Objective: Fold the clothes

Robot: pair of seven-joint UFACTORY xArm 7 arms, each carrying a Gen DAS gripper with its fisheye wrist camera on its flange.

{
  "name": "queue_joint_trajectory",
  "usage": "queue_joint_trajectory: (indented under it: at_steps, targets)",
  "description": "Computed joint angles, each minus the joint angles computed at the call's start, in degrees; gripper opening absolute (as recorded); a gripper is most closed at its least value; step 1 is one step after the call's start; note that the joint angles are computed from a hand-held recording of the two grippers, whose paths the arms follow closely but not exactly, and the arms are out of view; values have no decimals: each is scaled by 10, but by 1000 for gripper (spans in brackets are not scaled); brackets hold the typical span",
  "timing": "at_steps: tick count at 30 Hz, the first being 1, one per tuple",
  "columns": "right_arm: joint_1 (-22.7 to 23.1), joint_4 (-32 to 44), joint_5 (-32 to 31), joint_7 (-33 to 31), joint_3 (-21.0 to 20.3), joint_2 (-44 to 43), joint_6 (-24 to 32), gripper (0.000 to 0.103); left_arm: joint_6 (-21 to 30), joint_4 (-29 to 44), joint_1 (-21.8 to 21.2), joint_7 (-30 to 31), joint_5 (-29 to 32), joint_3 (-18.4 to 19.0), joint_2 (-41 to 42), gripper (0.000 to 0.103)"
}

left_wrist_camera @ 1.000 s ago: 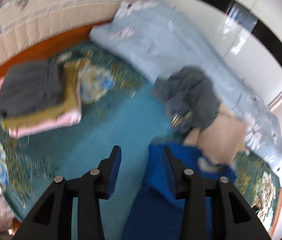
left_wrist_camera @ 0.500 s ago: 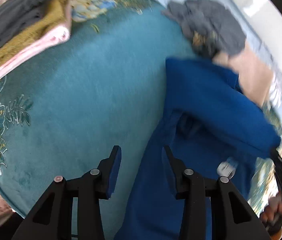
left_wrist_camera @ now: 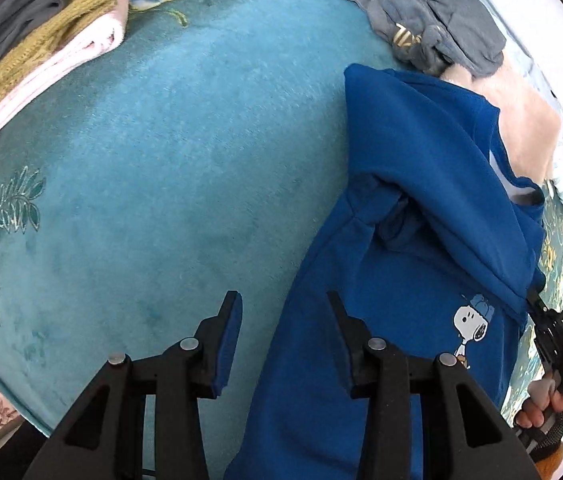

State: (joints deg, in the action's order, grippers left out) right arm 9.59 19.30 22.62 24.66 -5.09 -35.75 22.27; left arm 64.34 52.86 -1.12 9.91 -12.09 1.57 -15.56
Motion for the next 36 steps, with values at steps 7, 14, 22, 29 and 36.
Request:
queue_joint_trajectory:
  at_steps: [7, 14, 22, 29, 36]
  targets:
    - [-6, 20, 10, -25, -25, -1, 19, 24, -39, 8, 0, 16, -58, 14, 0, 43]
    - [19, 36, 103, -28, -59, 35, 11, 34, -94, 30, -17, 71, -175, 28, 20, 43]
    - [-27, 65, 62, 32, -5, 56, 63, 21, -32, 61, -33, 178, -336, 32, 57, 43]
    - [-15, 61, 44, -24, -7, -3, 29, 11, -3, 64, -17, 171, -295, 6, 95, 43]
    - [-42, 51, -9, 12, 18, 20, 45, 10, 15, 69, 1, 159, -318, 4, 114, 43]
